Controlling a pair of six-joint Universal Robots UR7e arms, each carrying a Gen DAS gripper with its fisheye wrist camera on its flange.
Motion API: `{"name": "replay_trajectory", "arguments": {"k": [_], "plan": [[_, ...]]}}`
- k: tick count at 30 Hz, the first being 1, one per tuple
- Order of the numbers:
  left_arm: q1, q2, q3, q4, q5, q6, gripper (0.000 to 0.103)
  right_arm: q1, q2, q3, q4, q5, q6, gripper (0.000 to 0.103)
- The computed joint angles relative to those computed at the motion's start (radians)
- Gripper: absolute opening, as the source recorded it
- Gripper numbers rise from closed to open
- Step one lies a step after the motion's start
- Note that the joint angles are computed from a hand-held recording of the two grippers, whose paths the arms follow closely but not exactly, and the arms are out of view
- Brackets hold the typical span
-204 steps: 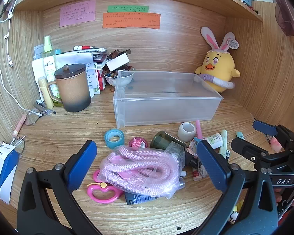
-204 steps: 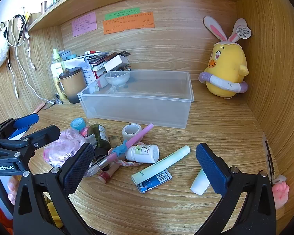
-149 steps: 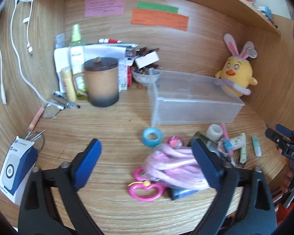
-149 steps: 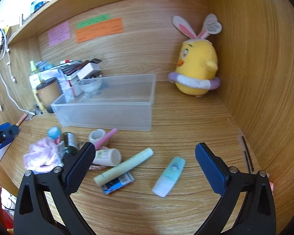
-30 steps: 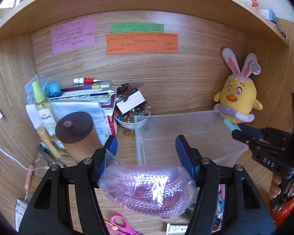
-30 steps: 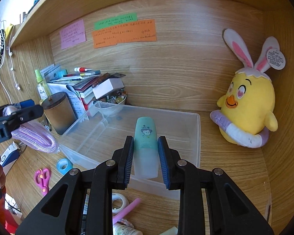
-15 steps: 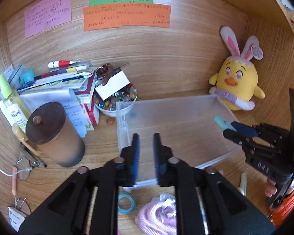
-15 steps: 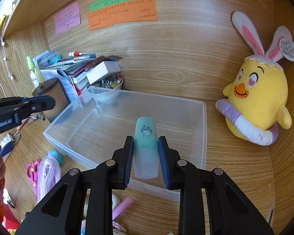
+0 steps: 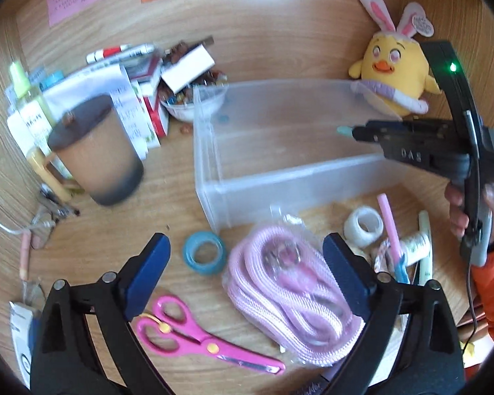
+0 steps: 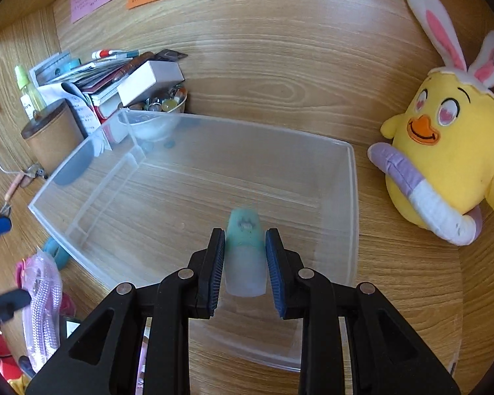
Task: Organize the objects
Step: 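Grasp bagged pink rope with left gripper while right gripper carries roll-on into box, then release bagged rope into clear box with left gripper while right gripper grasps green tube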
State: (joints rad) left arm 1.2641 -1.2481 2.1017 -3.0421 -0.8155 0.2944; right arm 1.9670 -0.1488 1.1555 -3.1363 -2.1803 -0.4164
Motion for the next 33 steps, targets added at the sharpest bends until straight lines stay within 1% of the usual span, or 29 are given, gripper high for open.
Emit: {"name": "replay_trajectory", "arguments": {"k": [4, 7, 11, 13, 15, 16, 18, 19, 20, 22, 23, 25, 27, 31, 33], "plan": [[0.027, -0.012, -0.011, 0.111, -0.06, -0.107, 0.097, 0.003, 0.013, -0.026, 0.026, -0.007, -0.011, 0.023], [0.055, -0.011, -0.027, 0.17, -0.102, -0.173, 0.098, 0.006, 0.016, -0.031, 0.033, -0.008, -0.016, 0.023], [0.087, -0.025, -0.04, 0.217, -0.163, -0.237, 0.1, 0.011, 0.003, -0.008, 0.024, -0.003, -0.014, 0.024], [0.098, -0.031, -0.035, 0.215, -0.186, -0.253, 0.1, 0.012, -0.011, 0.014, 0.018, 0.008, -0.008, 0.025], [0.101, -0.036, -0.029, 0.212, -0.201, -0.264, 0.1, 0.015, -0.025, 0.041, -0.008, 0.016, -0.008, 0.032], [0.099, -0.037, -0.024, 0.2, -0.202, -0.252, 0.1, 0.016, -0.034, 0.059, -0.025, 0.024, -0.007, 0.034], [0.092, -0.033, -0.004, 0.146, -0.182, -0.201, 0.099, 0.018, -0.056, 0.101, -0.063, 0.042, -0.008, 0.042], [0.088, -0.029, 0.006, 0.117, -0.172, -0.172, 0.096, 0.019, -0.067, 0.123, -0.083, 0.05, -0.006, 0.044], [0.088, -0.027, 0.008, 0.113, -0.177, -0.153, 0.093, 0.02, -0.075, 0.14, -0.099, 0.056, -0.007, 0.046], [0.099, -0.026, -0.007, 0.168, -0.215, -0.145, 0.068, 0.026, -0.095, 0.184, -0.139, 0.059, -0.015, 0.048], [0.105, -0.021, -0.012, 0.183, -0.227, -0.139, 0.066, 0.03, -0.104, 0.206, -0.162, 0.06, -0.022, 0.049], [0.086, -0.013, 0.005, 0.138, -0.176, -0.103, 0.065, 0.037, -0.12, 0.249, -0.207, 0.056, -0.04, 0.051], [0.078, -0.007, 0.016, 0.108, -0.155, -0.091, 0.064, 0.043, -0.133, 0.289, -0.25, 0.05, -0.058, 0.052], [0.066, -0.014, 0.034, 0.061, -0.127, -0.07, 0.054, 0.041, -0.162, 0.373, -0.301, 0.061, -0.044, 0.053], [0.055, -0.016, 0.048, 0.026, -0.099, -0.055, 0.053, 0.039, -0.167, 0.401, -0.332, 0.052, -0.037, 0.053]]}}
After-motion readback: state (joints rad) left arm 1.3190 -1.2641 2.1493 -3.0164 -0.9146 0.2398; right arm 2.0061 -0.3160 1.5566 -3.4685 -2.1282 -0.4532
